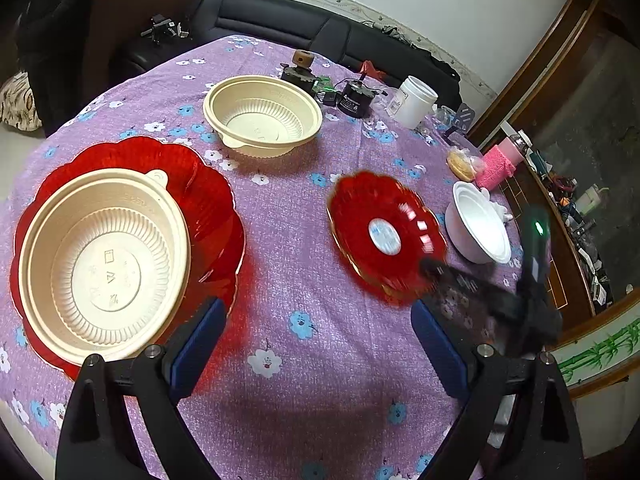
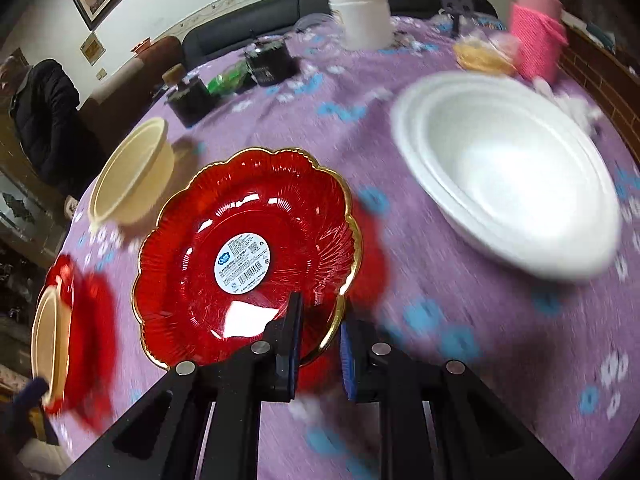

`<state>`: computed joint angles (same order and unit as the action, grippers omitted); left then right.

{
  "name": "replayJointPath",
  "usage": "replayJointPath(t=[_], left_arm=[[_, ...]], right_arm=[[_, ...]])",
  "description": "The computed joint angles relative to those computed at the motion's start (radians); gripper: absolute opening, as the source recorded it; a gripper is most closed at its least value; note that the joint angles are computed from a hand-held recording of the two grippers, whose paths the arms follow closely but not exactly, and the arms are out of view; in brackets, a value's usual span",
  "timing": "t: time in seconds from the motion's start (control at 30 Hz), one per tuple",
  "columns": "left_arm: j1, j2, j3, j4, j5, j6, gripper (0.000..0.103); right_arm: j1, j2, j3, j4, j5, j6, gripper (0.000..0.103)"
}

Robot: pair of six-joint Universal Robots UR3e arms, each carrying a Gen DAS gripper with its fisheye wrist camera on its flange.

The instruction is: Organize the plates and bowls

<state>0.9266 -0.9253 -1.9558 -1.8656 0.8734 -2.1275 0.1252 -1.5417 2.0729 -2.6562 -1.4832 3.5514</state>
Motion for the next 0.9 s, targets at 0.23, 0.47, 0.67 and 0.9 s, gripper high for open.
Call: replayJointPath(t=[0.23, 0.47, 0.67, 0.9], left_arm=[[-0.008, 0.053, -0.009, -0.041, 0.001, 0.015, 0.093], [-0.026, 0.118, -0.013, -0.090, 0.000, 0.031, 0.093], [-0.018, 0.160, -0.022, -0.108, 0.009, 0.050, 0.093], [-0.082, 0.157, -0.074, -0.026, 0.028, -0.015, 0.093]], right_arm=[[-0.121, -0.386, 0.272, 0.156, 0.099, -0.101, 0.017], [-0.225, -0.661, 0.372, 0.365, 0.171, -0.238, 0.017], [-0.246, -0.751, 0.401, 0.422, 0.196, -0.309, 0.018], [-0.424, -1.049, 0.420, 0.769, 0.301, -0.534, 0.018]])
